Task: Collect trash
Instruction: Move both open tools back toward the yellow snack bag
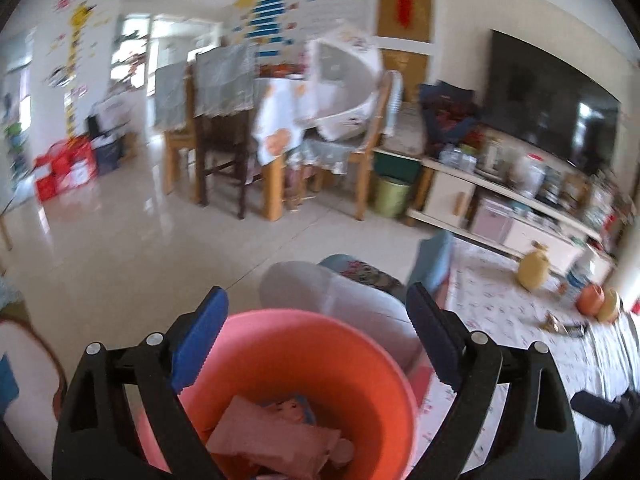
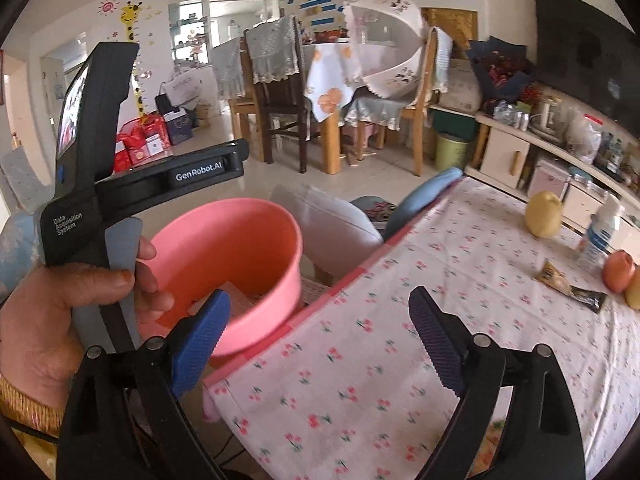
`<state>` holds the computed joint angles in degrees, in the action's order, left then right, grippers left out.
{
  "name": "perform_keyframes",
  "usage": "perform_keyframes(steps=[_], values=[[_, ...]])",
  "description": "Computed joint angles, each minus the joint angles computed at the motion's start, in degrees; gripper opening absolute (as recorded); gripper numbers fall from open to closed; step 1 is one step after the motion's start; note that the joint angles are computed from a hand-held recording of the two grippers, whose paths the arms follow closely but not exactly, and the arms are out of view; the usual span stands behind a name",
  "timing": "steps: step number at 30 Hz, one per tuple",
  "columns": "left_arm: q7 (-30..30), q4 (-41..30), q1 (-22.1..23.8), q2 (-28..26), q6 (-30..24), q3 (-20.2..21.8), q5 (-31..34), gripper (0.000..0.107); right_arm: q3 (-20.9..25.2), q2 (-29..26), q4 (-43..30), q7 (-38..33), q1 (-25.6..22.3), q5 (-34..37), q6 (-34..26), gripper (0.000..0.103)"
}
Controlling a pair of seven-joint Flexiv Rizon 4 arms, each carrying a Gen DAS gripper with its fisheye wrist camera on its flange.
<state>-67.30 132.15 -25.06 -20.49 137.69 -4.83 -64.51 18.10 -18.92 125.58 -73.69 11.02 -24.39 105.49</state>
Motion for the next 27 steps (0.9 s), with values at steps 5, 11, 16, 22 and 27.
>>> perform_keyframes(steps=[5, 11, 16, 22, 27], values=[[0.8, -1.2, -0.3, -0.7, -2.3, 0.0, 5.0, 0.091, -8.4, 3.4, 4.3, -2.9, 7.3, 6.0, 3.2, 0.096], [1.6, -2.4, -1.3, 0.5, -8.1, -0.7, 5.5, 0.091, -11.8, 6.6, 8.3, -5.6, 8.6, 12.3, 5.0, 0.098], [-6.3, -0.9, -0.4, 0.9, -10.1, -0.1, 15.8, 0.091, -16.6, 9.2, 10.7, -10.8, 12.7, 20.9, 5.6, 0.098], [-0.4, -2.6, -6.9, -1.4, -9.1, 1.2, 12.3, 0.091, -23.5, 12.6, 12.4, -20.6, 19.2, 32.9, 4.5, 0.098], [4.7, -3.6, -11.0, -2.8, -7.1, -0.1, 9.8, 0.091, -15.9, 12.2, 13.6, -16.5, 7.2, 27.9, 5.2, 0.098]])
